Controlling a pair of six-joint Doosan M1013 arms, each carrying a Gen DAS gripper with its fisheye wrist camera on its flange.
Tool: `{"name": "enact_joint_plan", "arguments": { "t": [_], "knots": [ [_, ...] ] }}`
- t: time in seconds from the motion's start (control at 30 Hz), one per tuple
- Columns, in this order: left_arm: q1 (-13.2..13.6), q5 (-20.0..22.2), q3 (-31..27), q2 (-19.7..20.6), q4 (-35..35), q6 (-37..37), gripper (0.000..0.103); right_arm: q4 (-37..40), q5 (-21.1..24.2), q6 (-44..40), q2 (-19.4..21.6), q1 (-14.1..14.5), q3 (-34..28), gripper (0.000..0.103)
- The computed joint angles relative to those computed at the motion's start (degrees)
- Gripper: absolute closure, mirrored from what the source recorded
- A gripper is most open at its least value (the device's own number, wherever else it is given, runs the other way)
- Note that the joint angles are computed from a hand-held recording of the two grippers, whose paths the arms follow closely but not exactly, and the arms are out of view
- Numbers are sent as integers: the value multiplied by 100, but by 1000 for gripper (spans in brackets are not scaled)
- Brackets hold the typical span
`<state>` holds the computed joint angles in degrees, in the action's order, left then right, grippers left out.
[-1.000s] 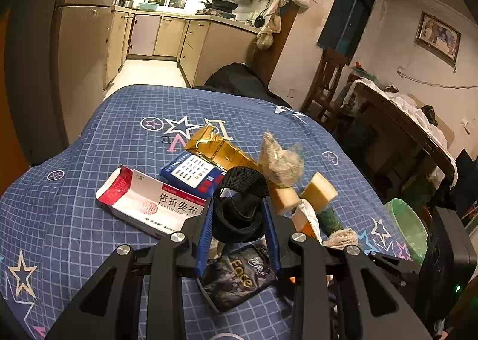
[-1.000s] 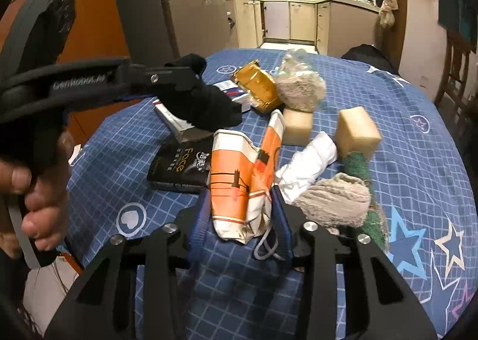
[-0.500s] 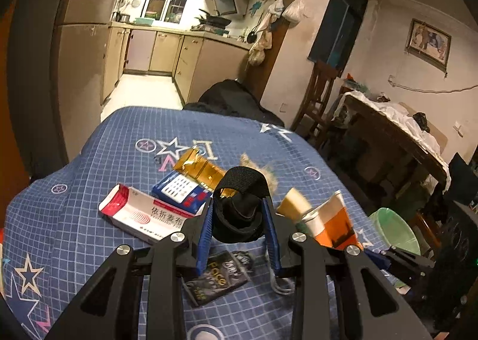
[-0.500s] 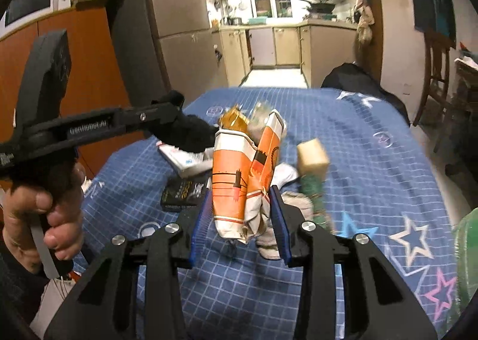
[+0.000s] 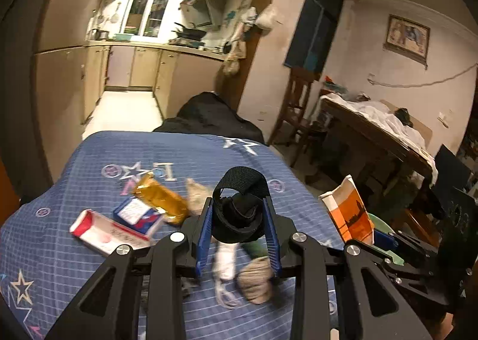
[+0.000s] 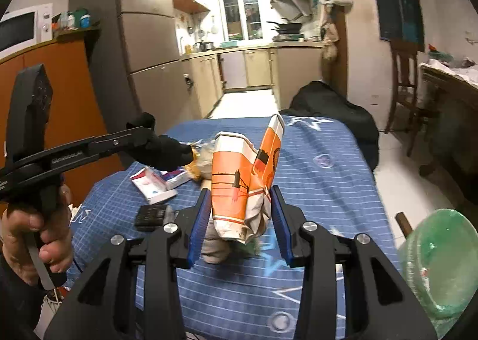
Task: Collect trash
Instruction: 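Carry both items over the green bin and open both tools to drop them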
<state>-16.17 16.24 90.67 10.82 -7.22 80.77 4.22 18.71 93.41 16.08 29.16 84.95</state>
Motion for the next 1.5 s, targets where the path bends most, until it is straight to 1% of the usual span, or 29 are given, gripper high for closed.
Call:
{"name": "enact_joint_plan", "arguments": {
  "t": [0.13, 0.3, 0.37, 0.53, 0.63, 0.73, 0.9, 0.97, 1.1, 1.23, 1.33, 1.5],
  "knots": [
    [-204, 79, -208, 99, -165, 279, 70, -345, -75, 381, -104, -113, 121, 65],
    [-480, 178, -521, 266, -294, 571, 70, -991, -127, 1051, -263, -310, 277, 65],
    [-592, 213, -657, 354, -280, 629, 70, -1386, -117, 1438, -352, -411, 348, 65],
    [-861, 351, -1057, 632, -553, 942, 70, -2187, -4, 2263, -532, -678, 493, 64],
    [-1019, 443, -1321, 819, -724, 1122, 70, -2481, 125, 2586, -625, -853, 574, 64],
    [-1173, 554, -1611, 1022, -919, 1309, 70, -2542, 253, 2743, -687, -1018, 647, 64],
    [-1417, 767, -2178, 1407, -1057, 1497, 70, -2374, 498, 2739, -741, -1284, 726, 64],
    [-1510, 868, -2392, 1556, -1047, 1502, 70, -2025, 650, 2502, -736, -1445, 711, 64],
    [-1687, 1200, -2962, 1949, -1007, 1484, 70, -1545, 920, 2214, -714, -1708, 693, 63],
    [-1817, 1672, -3631, 2415, -911, 1390, 70, -833, 1357, 1701, -617, -1985, 579, 63],
    [-1841, 2091, -4145, 2786, -981, 1365, 70, -281, 1789, 1287, -469, -2175, 437, 63],
    [-1920, 2775, -4971, 3389, -797, 1187, 69, 239, 2332, 877, -255, -2370, 236, 62]
  ]
}}
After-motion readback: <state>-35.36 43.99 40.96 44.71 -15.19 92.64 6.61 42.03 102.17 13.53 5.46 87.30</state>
